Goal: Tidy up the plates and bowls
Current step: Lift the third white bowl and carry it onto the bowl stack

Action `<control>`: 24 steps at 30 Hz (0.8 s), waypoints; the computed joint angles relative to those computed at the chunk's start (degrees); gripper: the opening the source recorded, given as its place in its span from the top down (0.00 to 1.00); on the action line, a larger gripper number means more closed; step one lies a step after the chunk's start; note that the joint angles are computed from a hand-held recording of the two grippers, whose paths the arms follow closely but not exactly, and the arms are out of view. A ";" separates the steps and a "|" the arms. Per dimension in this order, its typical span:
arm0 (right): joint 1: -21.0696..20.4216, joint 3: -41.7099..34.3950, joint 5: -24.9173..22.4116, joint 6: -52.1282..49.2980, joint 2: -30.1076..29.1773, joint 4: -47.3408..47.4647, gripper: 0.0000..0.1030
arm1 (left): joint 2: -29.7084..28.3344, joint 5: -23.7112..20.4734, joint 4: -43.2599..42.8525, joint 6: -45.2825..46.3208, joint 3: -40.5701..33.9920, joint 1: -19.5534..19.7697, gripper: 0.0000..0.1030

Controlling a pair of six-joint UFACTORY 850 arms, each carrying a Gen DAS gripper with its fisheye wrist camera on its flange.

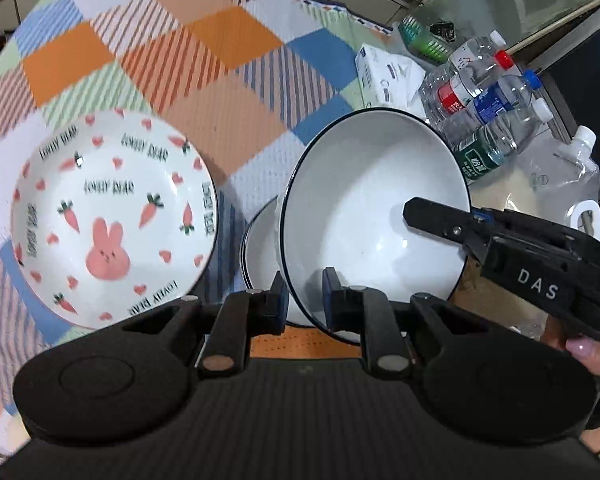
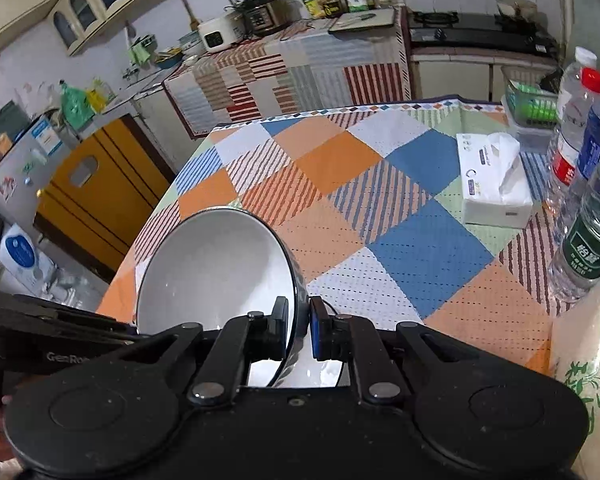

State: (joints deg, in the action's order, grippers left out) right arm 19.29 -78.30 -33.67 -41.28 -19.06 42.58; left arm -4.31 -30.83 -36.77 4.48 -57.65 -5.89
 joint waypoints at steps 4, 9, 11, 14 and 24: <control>0.75 1.31 1.86 -1.30 0.46 -2.44 0.86 | -0.76 -0.12 -1.74 1.24 0.57 0.13 0.85; 2.22 3.88 6.69 -3.71 1.46 -5.70 0.86 | -1.82 -0.09 -8.19 5.49 1.82 0.89 0.85; 2.79 4.94 8.67 -4.53 1.83 -6.71 0.86 | -2.24 -0.17 -8.96 5.69 1.95 1.04 0.85; 3.99 6.92 12.39 -5.24 2.63 -9.32 0.86 | -2.01 0.28 -13.64 7.51 3.17 1.91 0.81; 5.94 9.53 16.67 -2.63 3.51 -14.45 0.87 | -3.38 -0.29 -14.94 6.74 3.56 1.68 0.71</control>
